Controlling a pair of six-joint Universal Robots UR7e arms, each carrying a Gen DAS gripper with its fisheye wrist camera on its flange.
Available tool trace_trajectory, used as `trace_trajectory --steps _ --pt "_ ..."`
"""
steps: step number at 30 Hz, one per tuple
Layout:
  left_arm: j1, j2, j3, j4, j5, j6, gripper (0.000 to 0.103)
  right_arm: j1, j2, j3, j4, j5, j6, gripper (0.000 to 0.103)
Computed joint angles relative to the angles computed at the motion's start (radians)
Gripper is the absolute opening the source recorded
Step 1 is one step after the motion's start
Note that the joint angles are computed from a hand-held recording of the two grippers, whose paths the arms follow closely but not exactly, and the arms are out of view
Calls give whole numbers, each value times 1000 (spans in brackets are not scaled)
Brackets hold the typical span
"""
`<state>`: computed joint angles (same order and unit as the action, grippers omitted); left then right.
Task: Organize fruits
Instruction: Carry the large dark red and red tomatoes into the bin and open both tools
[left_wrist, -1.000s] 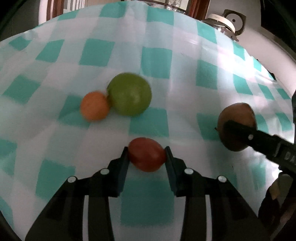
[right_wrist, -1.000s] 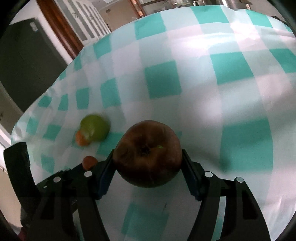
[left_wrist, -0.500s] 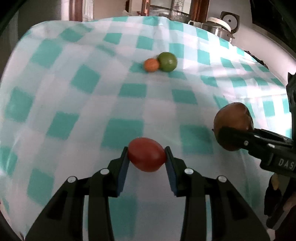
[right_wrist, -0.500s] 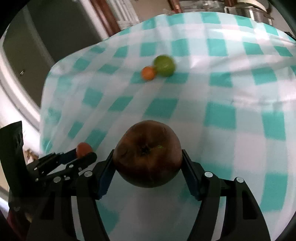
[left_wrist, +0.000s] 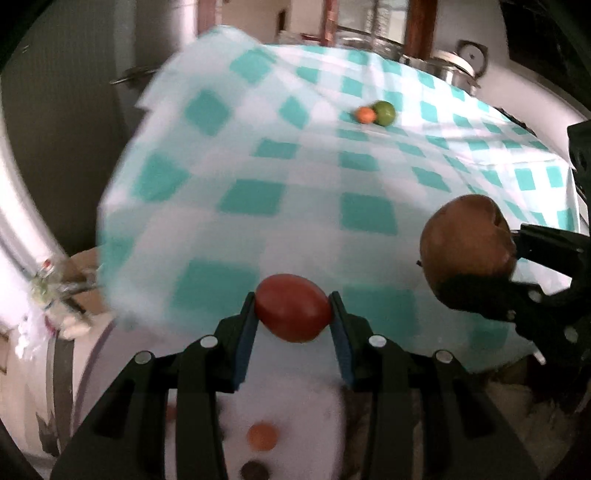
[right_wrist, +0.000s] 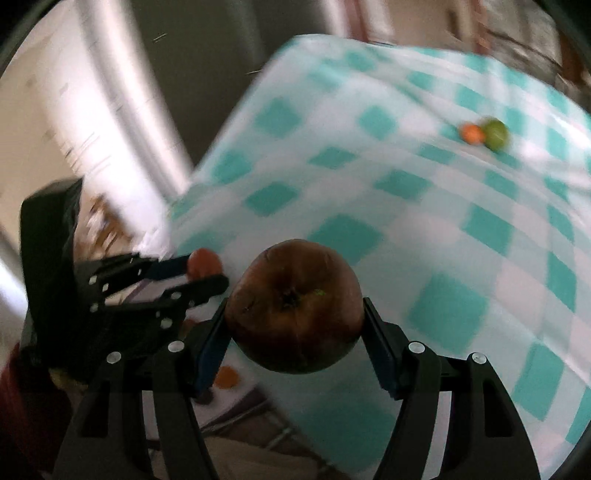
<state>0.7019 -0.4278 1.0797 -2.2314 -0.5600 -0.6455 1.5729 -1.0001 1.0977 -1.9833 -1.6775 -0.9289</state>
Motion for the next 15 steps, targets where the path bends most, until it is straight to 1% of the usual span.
trace_trajectory --steps 2,5,8,9,11,13,15 --pt "-16 -78 121 14 21 -75 39 18 -24 53 13 3 -55 66" --pt "-32 -175 254 130 49 -220 39 41 -53 127 33 -9 -124 66" --pt "-28 -234 338 183 31 -306 39 63 -66 201 50 -51 -189 66" --pt "-21 -250 359 204 23 -334 39 71 -69 233 50 -77 -215 66" --pt "-2 -267 388 213 -3 -348 39 83 -64 275 45 -125 -250 66" --pt "24 -275 405 210 -32 -342 39 94 -48 316 38 -190 -285 66" --pt "55 -274 402 230 -65 -330 39 101 -30 350 10 -243 -311 66"
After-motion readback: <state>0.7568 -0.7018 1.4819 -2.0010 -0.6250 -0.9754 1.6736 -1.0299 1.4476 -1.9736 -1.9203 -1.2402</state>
